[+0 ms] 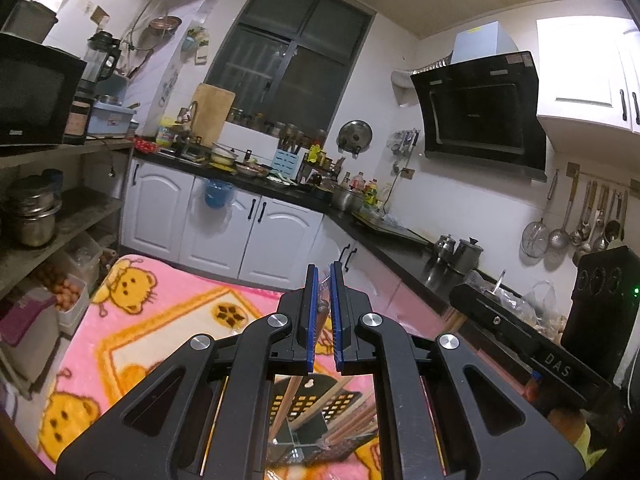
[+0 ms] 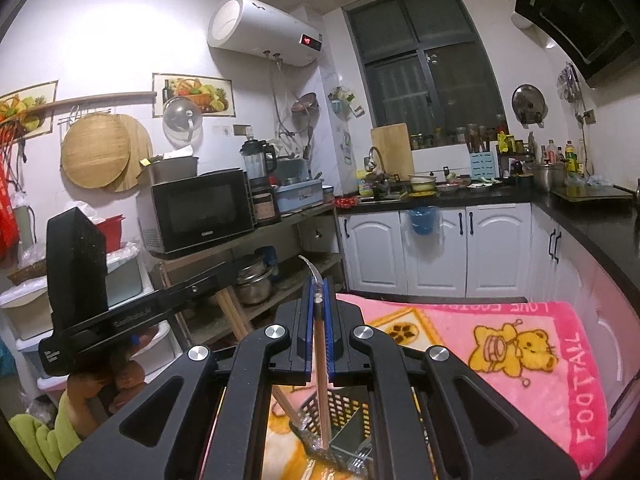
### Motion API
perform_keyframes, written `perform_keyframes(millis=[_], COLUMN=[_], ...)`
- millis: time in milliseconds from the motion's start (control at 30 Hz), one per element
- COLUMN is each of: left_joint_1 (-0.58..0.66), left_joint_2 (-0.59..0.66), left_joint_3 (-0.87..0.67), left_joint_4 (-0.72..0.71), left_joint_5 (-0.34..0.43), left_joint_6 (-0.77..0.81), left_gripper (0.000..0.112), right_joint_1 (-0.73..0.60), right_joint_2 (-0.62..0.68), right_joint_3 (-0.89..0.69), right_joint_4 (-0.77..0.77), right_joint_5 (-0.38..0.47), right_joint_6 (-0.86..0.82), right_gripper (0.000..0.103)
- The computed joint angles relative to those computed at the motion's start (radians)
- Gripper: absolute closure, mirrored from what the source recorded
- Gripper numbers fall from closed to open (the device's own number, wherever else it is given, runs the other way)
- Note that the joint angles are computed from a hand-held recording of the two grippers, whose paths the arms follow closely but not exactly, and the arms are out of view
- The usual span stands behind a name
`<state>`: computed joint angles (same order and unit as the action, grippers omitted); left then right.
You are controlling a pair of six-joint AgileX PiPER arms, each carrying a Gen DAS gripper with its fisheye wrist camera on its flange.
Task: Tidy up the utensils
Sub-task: 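Lower both chopsticks into the caddy and open both tools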
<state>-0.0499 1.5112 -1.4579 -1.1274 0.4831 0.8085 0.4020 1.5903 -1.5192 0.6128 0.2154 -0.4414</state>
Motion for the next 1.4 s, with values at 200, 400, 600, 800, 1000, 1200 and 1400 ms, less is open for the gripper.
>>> perform_keyframes(millis=[200, 400, 600, 800, 1000, 1200, 1400], left_joint_1=[-0.005, -0.016, -0.017, -0.016, -0.018, -0.020, -0.027], left_joint_2=[0.023, 0.056, 0.083, 0.107, 0.127, 0.140, 0.156], left_joint_3=[-0.024, -0.043, -0.048, -0.040, -0.026, -0.004, 0.009], left_joint_4=[0.014, 0.030, 0.018, 0.000, -0.028, -0.060, -0.069], left_joint_5=[-0.011, -0.018, -0.018, -0.016, -0.018, -0.015, -0.012], left_joint_6=[-0.022, -0.043, -0.041, -0.030, -0.006, 0.029, 0.043], left_gripper=[0.109, 0.109, 0.109, 0.109, 0.109, 0.109, 0.109], right_joint_1=[-0.012, -0.022, -0.025, -0.041, -0.025, -0.029, -0.027], right_joint_2=[0.025, 0.044, 0.062, 0.087, 0.107, 0.128, 0.141], right_joint_3=[-0.018, -0.026, -0.016, -0.001, 0.024, 0.037, 0.053], right_joint_4=[-0.023, -0.042, -0.114, -0.092, -0.326, -0.293, -0.374], right_joint_5=[-0.004, -0.004, -0.019, -0.030, -0.080, -0.092, -0.107], right_joint_6=[0.031, 0.063, 0.143, 0.149, 0.381, 0.363, 0.453], right_gripper=[0.098, 0.098, 0.098, 0.098, 0.098, 0.098, 0.098])
